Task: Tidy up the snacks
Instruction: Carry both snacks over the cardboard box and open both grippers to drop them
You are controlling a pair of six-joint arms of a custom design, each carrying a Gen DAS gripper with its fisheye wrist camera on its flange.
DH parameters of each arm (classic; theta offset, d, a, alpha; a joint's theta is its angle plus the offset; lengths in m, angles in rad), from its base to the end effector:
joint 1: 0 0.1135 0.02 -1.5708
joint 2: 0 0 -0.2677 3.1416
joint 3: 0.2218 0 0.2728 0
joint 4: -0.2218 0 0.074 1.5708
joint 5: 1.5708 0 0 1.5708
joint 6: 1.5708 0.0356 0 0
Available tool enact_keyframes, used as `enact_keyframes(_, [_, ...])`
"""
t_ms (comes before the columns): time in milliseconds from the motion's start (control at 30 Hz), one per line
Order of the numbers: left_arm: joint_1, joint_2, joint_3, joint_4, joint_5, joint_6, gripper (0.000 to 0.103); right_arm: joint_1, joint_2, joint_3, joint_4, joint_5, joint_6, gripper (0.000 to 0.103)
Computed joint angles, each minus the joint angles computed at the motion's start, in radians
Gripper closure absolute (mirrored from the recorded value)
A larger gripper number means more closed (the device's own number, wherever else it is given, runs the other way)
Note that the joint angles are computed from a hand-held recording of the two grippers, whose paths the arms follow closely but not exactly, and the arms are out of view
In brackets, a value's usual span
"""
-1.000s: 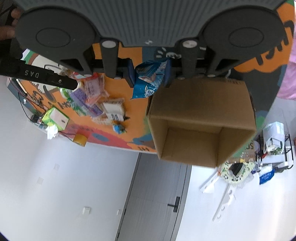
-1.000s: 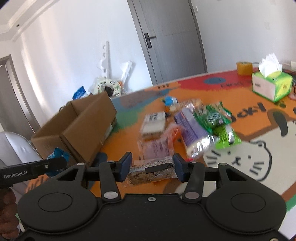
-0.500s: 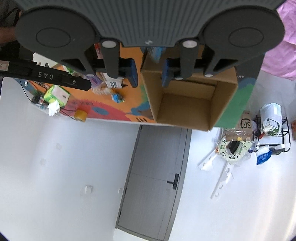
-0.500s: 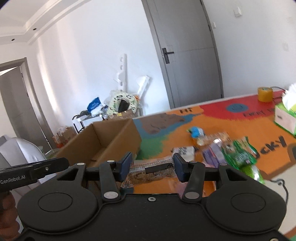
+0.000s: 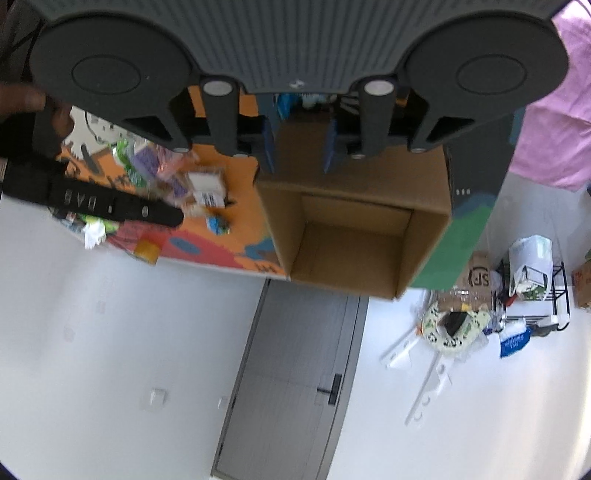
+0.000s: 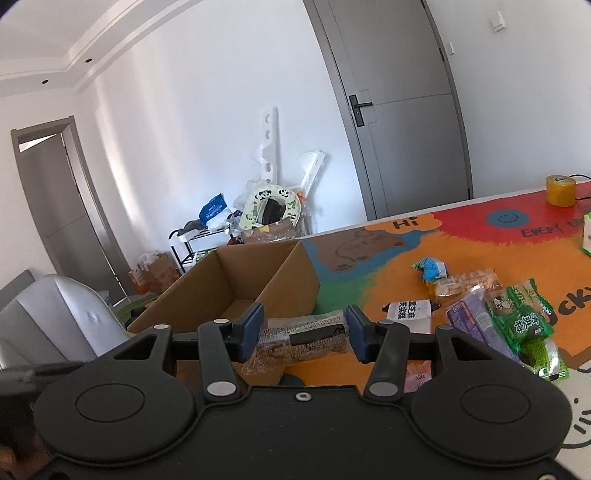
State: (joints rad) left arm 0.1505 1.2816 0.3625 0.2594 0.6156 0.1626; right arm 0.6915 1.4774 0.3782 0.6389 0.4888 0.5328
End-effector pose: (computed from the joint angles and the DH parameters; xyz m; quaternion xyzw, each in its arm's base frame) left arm 0.2347 0.0148 0.1317 0.1385 0.8550 -0.2034 0.4566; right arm 0.2139 0.1554 0.1234 0.0618 0.8320 0.1256 0.5368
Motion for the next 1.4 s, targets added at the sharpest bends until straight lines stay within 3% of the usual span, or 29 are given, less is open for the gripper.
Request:
enact_keyframes(67, [-0.007, 0.001, -0.009, -0.007, -0.012, 0.011, 0.06, 0.008, -0.005, -0.006, 0.001, 0.007, 0.003, 0.054])
enact_keyframes(133, [-0.018, 0.007, -0.025, 0.009, -0.026, 0.011, 0.04, 0.012, -0.011, -0.012, -0.003, 0.013, 0.011, 0.054])
enact_keyframes(200, [-0.037, 0.021, -0.039, 0.038, -0.055, 0.001, 0.033, 0.013, -0.02, -0.021, -0.011, 0.015, 0.019, 0.054])
enact_keyframes(633, [-0.138, 0.179, -0.061, 0.172, -0.177, -0.054, 0.031, 0.045, -0.071, -0.096, -0.053, 0.056, 0.09, 0.054])
enact_keyframes(800, [-0.167, 0.211, -0.06, 0.191, -0.202, -0.068, 0.036, 0.05, -0.082, -0.118, -0.059, 0.065, 0.112, 0.054])
enact_keyframes(867, [-0.178, 0.231, -0.056, 0.195, -0.217, -0.067, 0.048, 0.051, -0.086, -0.123, -0.063, 0.067, 0.116, 0.054])
enact_keyframes(900, [-0.178, 0.24, -0.049, 0.183, -0.22, -0.066, 0.064, 0.05, -0.088, -0.125, -0.063, 0.066, 0.116, 0.054])
enact_keyframes(967, [-0.152, 0.256, -0.042, 0.173, -0.167, -0.064, 0.073, 0.048, -0.088, -0.123, -0.064, 0.062, 0.114, 0.054])
enact_keyframes(1400, [0.009, 0.055, -0.063, 0.091, -0.077, -0.025, 0.076, 0.041, -0.022, -0.039, -0.035, 0.006, 0.051, 0.054])
